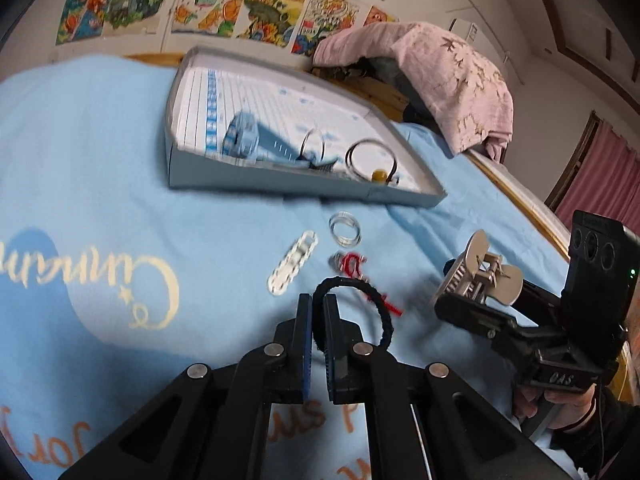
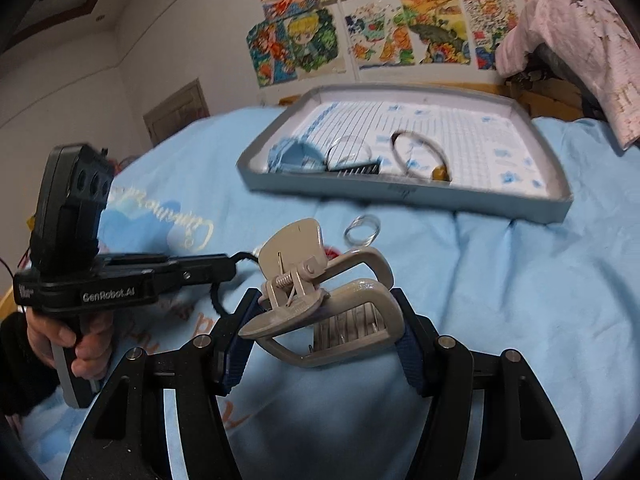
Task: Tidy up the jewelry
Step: 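Carry the claw clip and hair tie into the grey tray and open both tools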
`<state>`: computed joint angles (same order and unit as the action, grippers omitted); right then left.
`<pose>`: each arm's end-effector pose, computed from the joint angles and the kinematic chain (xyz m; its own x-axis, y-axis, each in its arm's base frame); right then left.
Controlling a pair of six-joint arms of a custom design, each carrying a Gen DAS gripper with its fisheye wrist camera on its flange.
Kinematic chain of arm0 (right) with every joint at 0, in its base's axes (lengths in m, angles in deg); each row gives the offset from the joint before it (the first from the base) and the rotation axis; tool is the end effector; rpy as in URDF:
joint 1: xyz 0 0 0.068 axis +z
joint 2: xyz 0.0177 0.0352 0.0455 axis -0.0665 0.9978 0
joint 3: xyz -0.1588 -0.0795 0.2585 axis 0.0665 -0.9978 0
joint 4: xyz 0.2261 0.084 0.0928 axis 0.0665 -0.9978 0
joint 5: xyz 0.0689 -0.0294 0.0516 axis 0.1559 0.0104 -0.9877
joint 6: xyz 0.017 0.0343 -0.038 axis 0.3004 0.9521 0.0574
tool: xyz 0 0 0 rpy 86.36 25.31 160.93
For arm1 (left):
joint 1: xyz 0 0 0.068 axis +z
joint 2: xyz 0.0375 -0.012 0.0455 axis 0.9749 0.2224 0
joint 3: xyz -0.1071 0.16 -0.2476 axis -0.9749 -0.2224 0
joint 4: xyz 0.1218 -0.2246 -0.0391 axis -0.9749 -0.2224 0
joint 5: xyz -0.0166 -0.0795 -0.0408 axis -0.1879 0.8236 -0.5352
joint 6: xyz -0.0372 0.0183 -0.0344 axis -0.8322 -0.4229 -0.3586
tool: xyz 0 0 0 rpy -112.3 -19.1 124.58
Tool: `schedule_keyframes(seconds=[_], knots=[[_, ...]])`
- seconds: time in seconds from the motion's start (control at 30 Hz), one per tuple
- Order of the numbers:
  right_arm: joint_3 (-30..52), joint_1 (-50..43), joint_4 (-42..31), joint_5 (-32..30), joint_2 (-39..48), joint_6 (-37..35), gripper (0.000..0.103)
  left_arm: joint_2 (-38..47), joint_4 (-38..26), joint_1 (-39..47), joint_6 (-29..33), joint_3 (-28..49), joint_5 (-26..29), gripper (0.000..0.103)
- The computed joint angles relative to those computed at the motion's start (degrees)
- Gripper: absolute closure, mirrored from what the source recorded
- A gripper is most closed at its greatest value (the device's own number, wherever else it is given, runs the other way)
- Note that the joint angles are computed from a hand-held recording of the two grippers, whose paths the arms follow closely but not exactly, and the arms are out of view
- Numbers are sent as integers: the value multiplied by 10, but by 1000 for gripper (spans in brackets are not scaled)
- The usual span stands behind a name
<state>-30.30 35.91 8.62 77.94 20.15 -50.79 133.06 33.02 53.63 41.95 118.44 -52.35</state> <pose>0.2081 0.1654 0.2342 -0.5842 -0.0004 -0.8116 -0.3269 0.9154 0.2349 0.2485 -0.1166 0.2453 -0.6913 0.0514 -0.7207 0.3926 0.8641 -0.3149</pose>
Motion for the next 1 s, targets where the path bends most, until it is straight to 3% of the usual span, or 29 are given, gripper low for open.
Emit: schedule_keyframes(seconds=[0.37, 0.73, 1.0], knots=[[80, -102, -33, -9, 10, -58, 45, 61, 14, -18, -35, 131, -59, 98], [197, -208, -46, -43, 128, -66, 45, 200, 10, -44, -39, 270, -120, 98], [227, -224, -41, -55, 194, -57, 45, 249, -1, -45, -38, 300, -125, 97]])
